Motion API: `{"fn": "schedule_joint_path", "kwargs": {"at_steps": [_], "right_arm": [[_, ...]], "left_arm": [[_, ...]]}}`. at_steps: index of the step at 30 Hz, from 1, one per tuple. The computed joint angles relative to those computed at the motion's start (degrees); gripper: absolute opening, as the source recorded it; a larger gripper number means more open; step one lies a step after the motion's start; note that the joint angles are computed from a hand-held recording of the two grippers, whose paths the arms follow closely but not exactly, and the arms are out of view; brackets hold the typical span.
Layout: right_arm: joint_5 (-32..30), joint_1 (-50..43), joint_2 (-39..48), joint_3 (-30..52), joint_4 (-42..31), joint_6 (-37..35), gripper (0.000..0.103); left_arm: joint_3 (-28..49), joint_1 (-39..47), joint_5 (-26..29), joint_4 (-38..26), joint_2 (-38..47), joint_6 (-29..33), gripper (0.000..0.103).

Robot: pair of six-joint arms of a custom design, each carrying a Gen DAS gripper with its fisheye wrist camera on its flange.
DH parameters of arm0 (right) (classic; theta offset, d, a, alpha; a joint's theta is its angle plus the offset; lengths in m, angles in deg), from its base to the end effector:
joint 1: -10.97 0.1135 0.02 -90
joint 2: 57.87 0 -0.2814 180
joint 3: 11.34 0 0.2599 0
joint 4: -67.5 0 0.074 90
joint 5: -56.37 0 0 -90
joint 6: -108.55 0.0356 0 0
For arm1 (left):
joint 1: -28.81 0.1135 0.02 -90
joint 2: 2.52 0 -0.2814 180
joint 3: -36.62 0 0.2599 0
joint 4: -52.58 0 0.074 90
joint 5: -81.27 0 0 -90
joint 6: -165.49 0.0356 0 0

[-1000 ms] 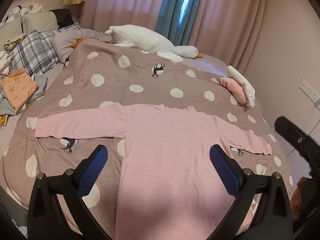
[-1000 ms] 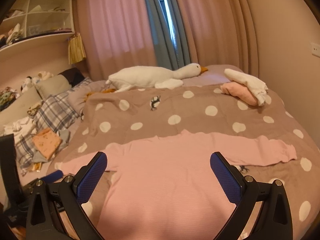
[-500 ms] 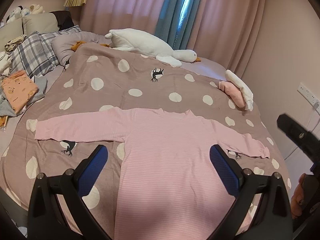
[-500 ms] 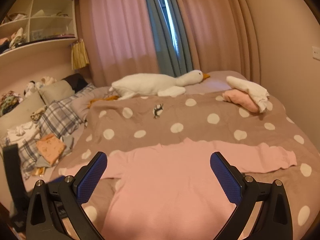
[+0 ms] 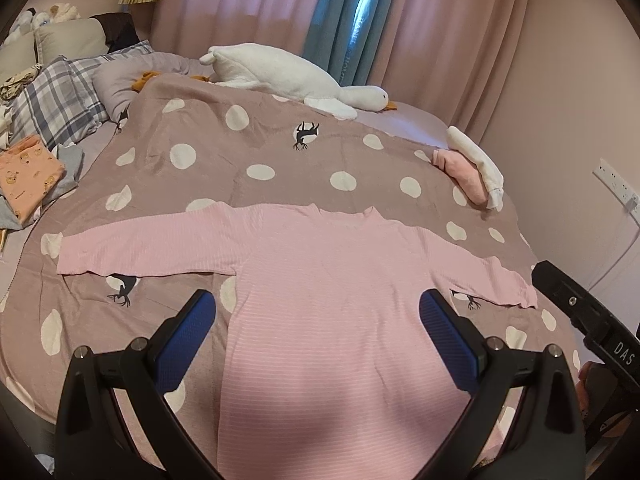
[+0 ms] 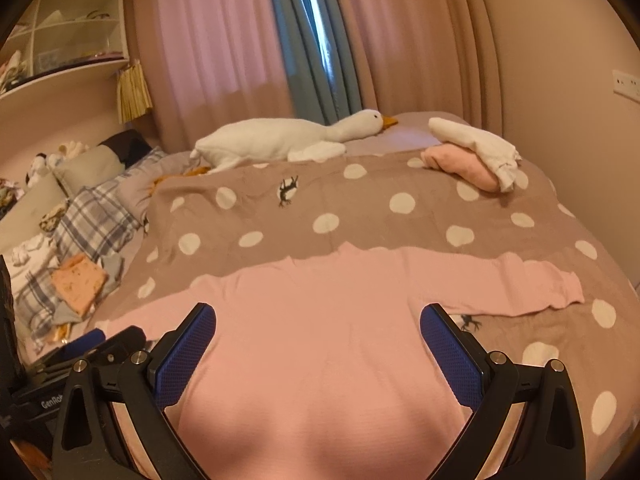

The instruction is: Fold small clothes

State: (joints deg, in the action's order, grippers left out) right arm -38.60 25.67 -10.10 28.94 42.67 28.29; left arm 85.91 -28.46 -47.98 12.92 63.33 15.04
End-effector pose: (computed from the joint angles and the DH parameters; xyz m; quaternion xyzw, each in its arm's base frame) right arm 0.1743 0.0489 0.2295 -0.0588 0.8734 0.1391 0.4630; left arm 0.1327 -0.1649 0.2118 -0.1226 0.8982 -0.0680 0.4166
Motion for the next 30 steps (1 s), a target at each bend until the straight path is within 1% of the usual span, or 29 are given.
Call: {"fn": "schedule_joint_path", "kwargs": {"at_steps": [7, 9, 20, 24, 30], "right_arm": [[-0.8, -1.2, 1.7, 0.0, 0.8, -0.3, 0.102], [-0.9, -1.7, 2.2, -0.1, 1.2, -0.5, 0.102], [-2.1, -3.5, 7.4, 0.2, 3.8, -0.2, 0.102], [-2.6, -3.9, 10.8, 0.7, 5.2, 0.3, 0.102], [-1.9, -5.3, 15.1, 1.7, 6.7, 0.6, 0.102]], "left_arm": [[0.2, 1.6, 1.8, 2.5, 2.8, 1.5, 0.102], [-0.1, 1.9, 2.0, 4.1, 3.5, 2.1, 0.102], [-0.3, 5.3, 6.4, 8.8, 7.3, 4.8, 0.102], [-1.3, 7.2, 8.2, 11.8, 8.8, 6.1, 0.102], [-3.0, 11.0, 12.6, 17.8, 11.9, 8.8, 0.102]]}}
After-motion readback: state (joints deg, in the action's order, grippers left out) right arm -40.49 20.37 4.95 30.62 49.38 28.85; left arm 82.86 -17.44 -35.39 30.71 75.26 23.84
